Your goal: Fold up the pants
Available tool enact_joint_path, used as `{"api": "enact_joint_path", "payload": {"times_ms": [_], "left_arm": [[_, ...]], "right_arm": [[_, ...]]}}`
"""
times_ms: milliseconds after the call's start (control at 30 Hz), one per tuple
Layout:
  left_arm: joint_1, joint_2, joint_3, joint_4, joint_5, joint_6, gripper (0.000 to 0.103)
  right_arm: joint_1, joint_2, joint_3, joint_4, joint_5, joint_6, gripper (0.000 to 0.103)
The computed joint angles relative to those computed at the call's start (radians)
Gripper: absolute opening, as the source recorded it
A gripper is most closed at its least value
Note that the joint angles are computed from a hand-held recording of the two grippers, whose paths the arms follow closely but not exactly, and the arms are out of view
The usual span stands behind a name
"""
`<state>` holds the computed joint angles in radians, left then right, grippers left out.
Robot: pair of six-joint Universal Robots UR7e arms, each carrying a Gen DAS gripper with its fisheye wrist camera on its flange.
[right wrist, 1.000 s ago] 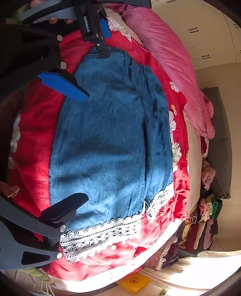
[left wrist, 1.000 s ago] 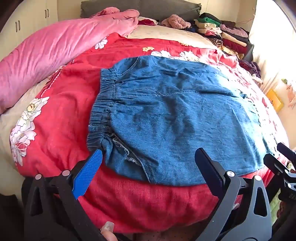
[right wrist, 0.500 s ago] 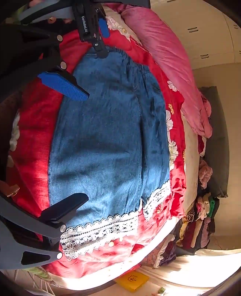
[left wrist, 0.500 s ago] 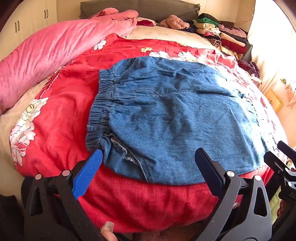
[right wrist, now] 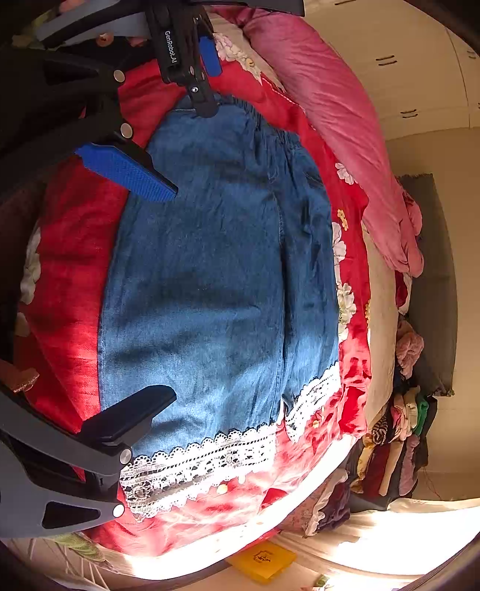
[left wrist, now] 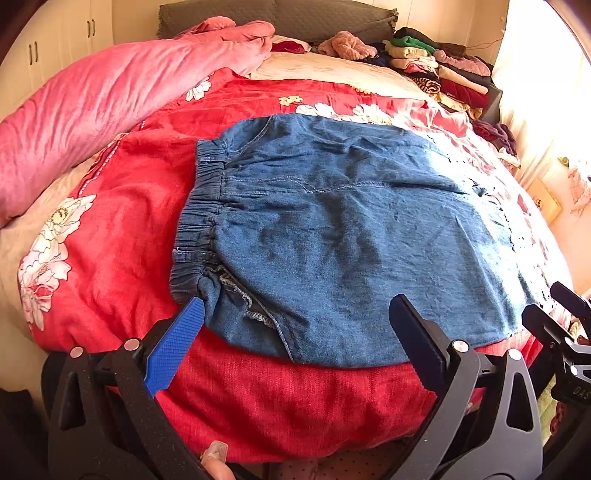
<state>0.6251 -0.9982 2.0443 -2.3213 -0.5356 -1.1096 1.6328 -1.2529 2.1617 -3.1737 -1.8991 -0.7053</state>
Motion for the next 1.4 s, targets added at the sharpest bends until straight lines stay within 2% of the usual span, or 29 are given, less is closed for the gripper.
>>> {"api": "enact_joint_path", "payload": {"times_ms": [1167, 1400], "left_arm": [[-0.001, -0.004, -0.002, -0.001, -0.002, 0.001, 0.094], [0.039, -0.023, -0.007, -0.048, -0.013, 0.052, 0.094]], "right_arm": [[0.006, 0.005, -0.006, -0.002, -0.007, -0.001, 0.099], [0.017, 0.047, -0.063, 0.019, -0.028, -0.015, 0.099]]}}
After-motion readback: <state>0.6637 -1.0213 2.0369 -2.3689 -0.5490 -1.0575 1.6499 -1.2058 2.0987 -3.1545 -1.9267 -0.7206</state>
